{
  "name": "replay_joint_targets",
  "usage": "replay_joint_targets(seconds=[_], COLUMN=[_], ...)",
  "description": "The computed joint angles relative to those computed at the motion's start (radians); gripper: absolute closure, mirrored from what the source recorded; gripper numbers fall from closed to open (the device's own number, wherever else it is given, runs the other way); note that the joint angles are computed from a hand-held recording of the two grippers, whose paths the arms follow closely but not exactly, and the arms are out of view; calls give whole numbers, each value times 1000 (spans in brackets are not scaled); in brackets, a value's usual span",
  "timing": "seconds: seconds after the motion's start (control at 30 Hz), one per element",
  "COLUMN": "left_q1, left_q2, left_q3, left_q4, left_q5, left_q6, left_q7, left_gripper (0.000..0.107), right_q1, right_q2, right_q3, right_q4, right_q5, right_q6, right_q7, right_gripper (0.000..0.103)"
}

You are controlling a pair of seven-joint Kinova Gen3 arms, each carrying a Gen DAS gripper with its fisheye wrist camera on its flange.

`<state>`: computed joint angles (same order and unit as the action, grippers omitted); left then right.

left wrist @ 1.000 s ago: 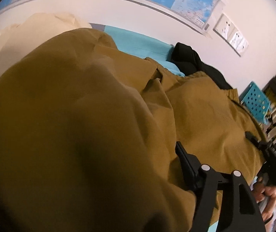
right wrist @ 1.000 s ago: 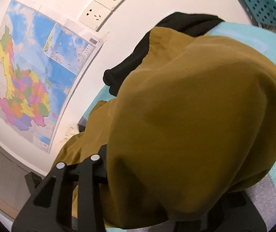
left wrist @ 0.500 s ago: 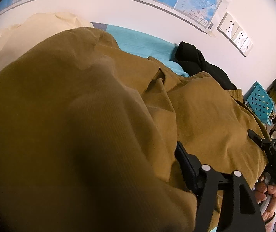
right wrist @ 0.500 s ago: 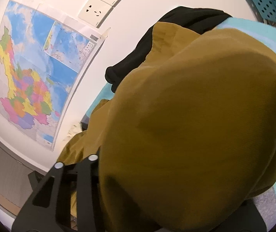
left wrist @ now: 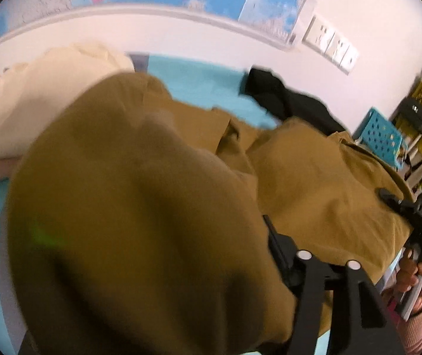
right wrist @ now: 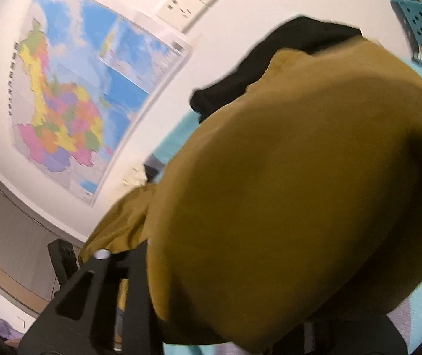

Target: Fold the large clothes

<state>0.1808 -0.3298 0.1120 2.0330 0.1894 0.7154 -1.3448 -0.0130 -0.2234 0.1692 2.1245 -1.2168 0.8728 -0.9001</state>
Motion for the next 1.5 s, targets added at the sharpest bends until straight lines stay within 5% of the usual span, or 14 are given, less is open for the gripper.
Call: replay_joint_targets(seconds=[0.1,0.27,0.3,0.37,0.47,0.67,0.9,1.03,1.37,1.5], left_q1=[7,13,18,2,-27,34,-16,-82,-386,-450], left_q2=[33,46,53,49,41,4,-52,-99,-6,89], left_q3=[-22,-39,-50,-28,30,-80,-156,-191,-233,-307], left_q4=[13,21,17,13,-20,-148,-363,-424,-493,-519], left_q5=[33,62,76,55,-25,32,58,26,-239,-229], left_q6=[-20,-51,-53,-47,-7,75,168,139,47,-3], left_q7=[-12,-39,-51,-27,32,-109,-231,-264,-248,-240], left_gripper=[36,33,34,43,60,75,77,77,76,76], right_q1=[57,170,180,190,186,139,-24,-116,-532,-620], right_q2=[50,86,91,89,68,-24,-40,42,491,672], right_q3=[-50,-150,-164,-185,-184,-182,-172,-205,-230,-238], right_q4=[6,10,4,-4,-27,-180,-383,-505,-968,-1153], right_q5=[-22,-127,-127,-112,-91,-3,-10,-94,-64,-6], right_q6=[17,36,31,9,16,37,-50,-114,-356,-377], right_q7=[-7,77,76,61,47,-33,-13,76,126,91], right_gripper=[49,40,43,69,82,86,87,87,87,87])
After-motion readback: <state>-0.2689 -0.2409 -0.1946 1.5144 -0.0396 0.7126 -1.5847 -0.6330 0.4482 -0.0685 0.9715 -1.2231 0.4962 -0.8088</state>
